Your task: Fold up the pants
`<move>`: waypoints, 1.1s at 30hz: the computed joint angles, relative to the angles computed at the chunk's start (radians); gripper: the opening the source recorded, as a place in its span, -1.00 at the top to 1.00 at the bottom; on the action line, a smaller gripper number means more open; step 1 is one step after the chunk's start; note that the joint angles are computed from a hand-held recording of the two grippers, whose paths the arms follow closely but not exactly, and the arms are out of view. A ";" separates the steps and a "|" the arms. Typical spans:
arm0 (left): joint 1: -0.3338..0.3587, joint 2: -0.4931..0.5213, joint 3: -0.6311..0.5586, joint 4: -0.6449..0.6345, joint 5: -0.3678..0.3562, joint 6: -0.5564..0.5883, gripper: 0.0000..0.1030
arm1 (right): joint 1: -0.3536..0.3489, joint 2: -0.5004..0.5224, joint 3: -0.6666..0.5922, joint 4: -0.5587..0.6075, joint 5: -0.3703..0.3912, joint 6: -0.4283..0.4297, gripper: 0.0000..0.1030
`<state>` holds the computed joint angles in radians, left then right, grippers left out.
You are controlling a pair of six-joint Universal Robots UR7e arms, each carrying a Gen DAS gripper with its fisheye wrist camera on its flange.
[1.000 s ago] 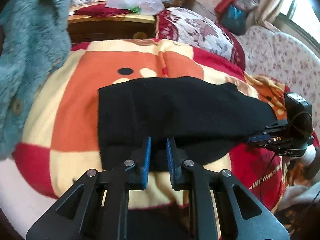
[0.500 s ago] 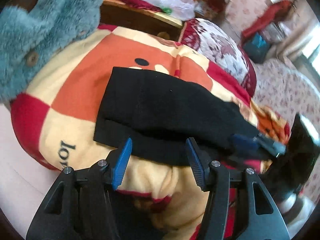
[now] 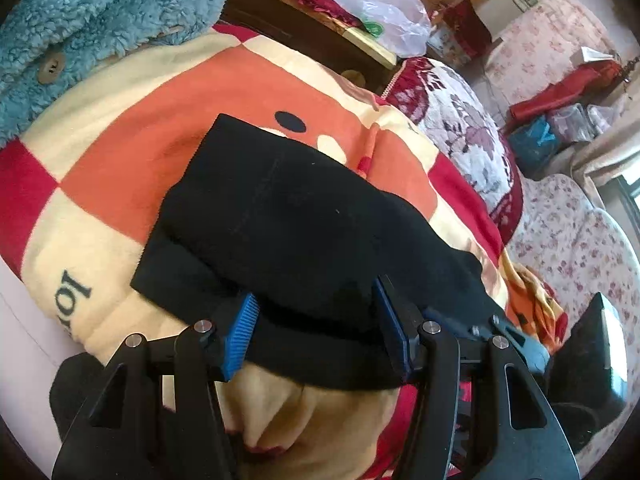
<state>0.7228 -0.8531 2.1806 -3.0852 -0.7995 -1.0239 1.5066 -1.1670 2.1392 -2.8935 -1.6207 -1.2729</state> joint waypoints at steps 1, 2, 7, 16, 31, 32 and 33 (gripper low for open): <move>-0.003 0.000 0.002 -0.005 0.005 -0.010 -0.07 | 0.000 -0.003 -0.012 0.029 0.005 0.014 0.52; -0.012 -0.001 0.014 -0.035 0.004 -0.013 -0.07 | 0.003 -0.007 -0.011 0.036 0.005 0.019 0.58; -0.030 0.013 0.047 -0.111 0.011 -0.057 -0.17 | 0.004 -0.014 -0.048 0.111 0.036 0.085 0.78; 0.008 0.056 -0.002 -0.195 0.056 -0.058 -0.14 | -0.020 -0.030 -0.093 0.229 0.101 0.182 0.81; -0.033 0.004 0.052 0.014 0.062 -0.177 0.62 | -0.040 -0.058 -0.062 0.353 0.086 0.219 0.83; -0.035 0.001 0.059 0.007 0.065 -0.183 0.52 | -0.050 -0.055 -0.065 0.364 0.101 0.246 0.82; -0.045 -0.006 0.063 0.023 0.079 -0.189 0.44 | -0.056 -0.058 -0.070 0.380 0.115 0.259 0.79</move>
